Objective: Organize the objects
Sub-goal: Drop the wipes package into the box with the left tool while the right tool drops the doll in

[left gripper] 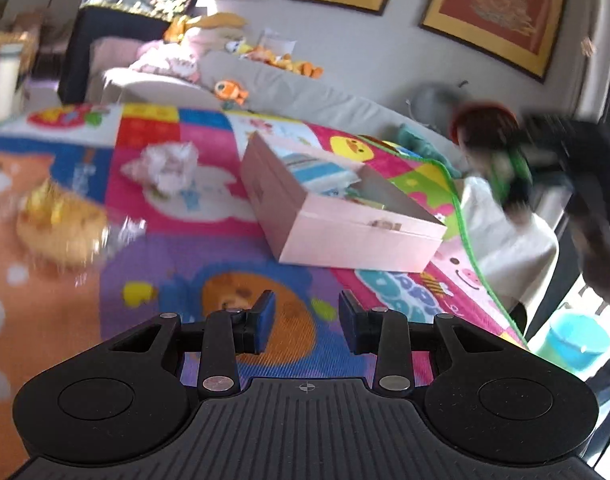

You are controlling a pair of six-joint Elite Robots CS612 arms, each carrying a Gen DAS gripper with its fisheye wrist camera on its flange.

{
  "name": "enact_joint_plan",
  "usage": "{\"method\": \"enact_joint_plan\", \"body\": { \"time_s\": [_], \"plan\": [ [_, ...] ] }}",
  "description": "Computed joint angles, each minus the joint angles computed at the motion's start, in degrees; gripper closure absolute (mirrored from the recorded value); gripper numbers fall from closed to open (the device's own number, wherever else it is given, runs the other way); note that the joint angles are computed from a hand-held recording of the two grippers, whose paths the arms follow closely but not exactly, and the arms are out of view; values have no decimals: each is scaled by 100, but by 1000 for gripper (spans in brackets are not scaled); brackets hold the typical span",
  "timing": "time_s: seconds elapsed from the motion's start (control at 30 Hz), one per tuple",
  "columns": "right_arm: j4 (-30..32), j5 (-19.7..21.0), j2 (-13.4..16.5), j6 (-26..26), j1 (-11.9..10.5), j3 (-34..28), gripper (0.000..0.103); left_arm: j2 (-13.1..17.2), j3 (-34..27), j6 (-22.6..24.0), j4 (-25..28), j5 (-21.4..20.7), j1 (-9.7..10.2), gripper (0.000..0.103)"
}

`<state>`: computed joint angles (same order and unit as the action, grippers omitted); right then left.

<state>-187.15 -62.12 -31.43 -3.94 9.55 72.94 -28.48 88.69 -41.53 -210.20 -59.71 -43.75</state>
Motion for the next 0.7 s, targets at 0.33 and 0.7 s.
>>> {"method": "enact_joint_plan", "body": {
  "time_s": [0.33, 0.7],
  "plan": [
    [2114, -816, 933, 84, 395, -2096, 34, 116, 61, -137, -787, -38, 22, 65],
    [1466, -817, 583, -591, 594, -1516, 14, -335, 485, -1085, 33, 1360, -13, 65]
  ]
}}
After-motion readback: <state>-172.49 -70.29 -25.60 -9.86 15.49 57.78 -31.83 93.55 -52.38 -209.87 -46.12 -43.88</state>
